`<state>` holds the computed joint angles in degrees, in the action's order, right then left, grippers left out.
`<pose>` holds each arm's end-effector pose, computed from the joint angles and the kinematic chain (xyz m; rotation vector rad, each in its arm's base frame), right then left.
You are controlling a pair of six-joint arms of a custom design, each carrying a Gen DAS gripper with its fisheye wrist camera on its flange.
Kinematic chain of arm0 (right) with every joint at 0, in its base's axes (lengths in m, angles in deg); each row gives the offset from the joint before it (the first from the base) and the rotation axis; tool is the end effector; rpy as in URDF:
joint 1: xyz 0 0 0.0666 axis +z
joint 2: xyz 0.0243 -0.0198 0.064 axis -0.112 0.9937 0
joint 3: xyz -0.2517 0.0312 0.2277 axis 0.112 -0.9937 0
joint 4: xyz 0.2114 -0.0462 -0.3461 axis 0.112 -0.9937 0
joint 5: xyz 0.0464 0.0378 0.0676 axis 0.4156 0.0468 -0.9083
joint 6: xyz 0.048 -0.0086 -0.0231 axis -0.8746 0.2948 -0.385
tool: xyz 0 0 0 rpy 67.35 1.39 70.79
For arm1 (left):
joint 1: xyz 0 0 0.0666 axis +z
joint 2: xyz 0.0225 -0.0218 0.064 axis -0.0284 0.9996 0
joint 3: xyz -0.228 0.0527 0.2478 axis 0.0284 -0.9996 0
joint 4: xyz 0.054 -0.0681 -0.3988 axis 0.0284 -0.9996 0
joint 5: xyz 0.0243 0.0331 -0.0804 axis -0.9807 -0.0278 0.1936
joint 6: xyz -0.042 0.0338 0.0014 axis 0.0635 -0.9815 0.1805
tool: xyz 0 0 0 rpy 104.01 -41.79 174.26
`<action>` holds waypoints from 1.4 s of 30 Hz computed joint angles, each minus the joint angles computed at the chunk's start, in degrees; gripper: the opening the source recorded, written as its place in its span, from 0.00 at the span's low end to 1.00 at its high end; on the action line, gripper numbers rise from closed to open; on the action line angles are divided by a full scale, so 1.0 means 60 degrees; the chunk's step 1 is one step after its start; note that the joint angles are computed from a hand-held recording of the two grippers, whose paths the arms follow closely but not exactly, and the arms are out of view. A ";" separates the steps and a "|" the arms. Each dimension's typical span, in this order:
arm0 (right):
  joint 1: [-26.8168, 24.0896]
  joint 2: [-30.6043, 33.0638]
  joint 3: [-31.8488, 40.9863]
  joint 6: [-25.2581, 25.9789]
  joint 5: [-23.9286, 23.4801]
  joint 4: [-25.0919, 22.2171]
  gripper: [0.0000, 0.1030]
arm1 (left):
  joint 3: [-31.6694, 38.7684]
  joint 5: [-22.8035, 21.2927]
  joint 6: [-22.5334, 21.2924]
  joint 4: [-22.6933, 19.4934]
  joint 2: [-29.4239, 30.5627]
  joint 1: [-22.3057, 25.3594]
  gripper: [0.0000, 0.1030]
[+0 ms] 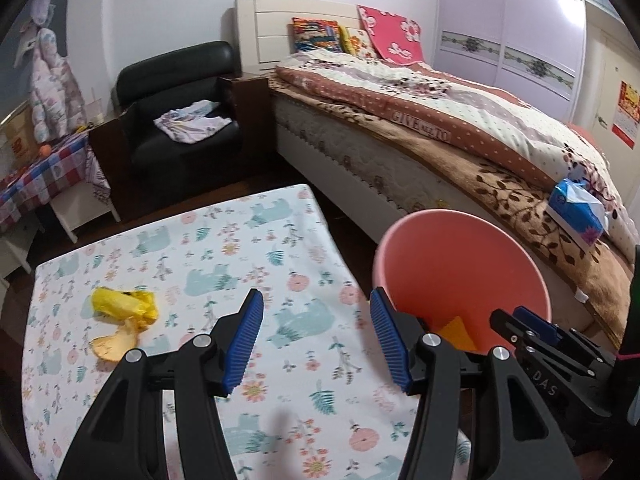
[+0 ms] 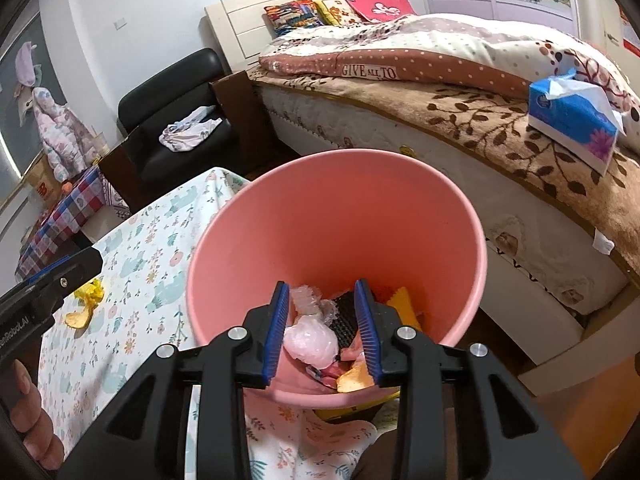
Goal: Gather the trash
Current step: 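Move both open tools back over the yellow wrapper and peel on the table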
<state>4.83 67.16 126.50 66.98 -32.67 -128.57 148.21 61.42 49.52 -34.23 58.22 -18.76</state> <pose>0.6030 0.1257 0.3694 -0.0828 2.3660 0.3902 0.5647 -0.1631 0.4286 -0.1718 2.3093 0.0606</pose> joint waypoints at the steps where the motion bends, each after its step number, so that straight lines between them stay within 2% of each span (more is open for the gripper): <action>1: 0.0036 -0.0002 0.0007 0.0027 0.0011 -0.0017 0.34 | -0.0101 -0.0059 0.0022 0.0022 -0.0079 0.0027 0.53; 19: 0.0709 -0.0037 0.0212 0.0412 0.0068 -0.0178 0.34 | -0.1748 -0.0425 0.0946 -0.0001 -0.1503 0.0906 0.53; 31: 0.1268 0.0080 0.0526 0.0700 0.0105 -0.0216 0.34 | -0.2382 -0.0381 0.1230 0.0078 -0.2107 0.1398 0.53; 42: 0.1763 0.0586 0.1303 0.0606 -0.0442 -0.0512 0.34 | -0.3029 -0.0158 0.1410 0.0100 -0.2547 0.2018 0.53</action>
<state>15.41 70.67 134.32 70.62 -35.32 -131.64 130.03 60.48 57.98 -33.63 42.94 -6.65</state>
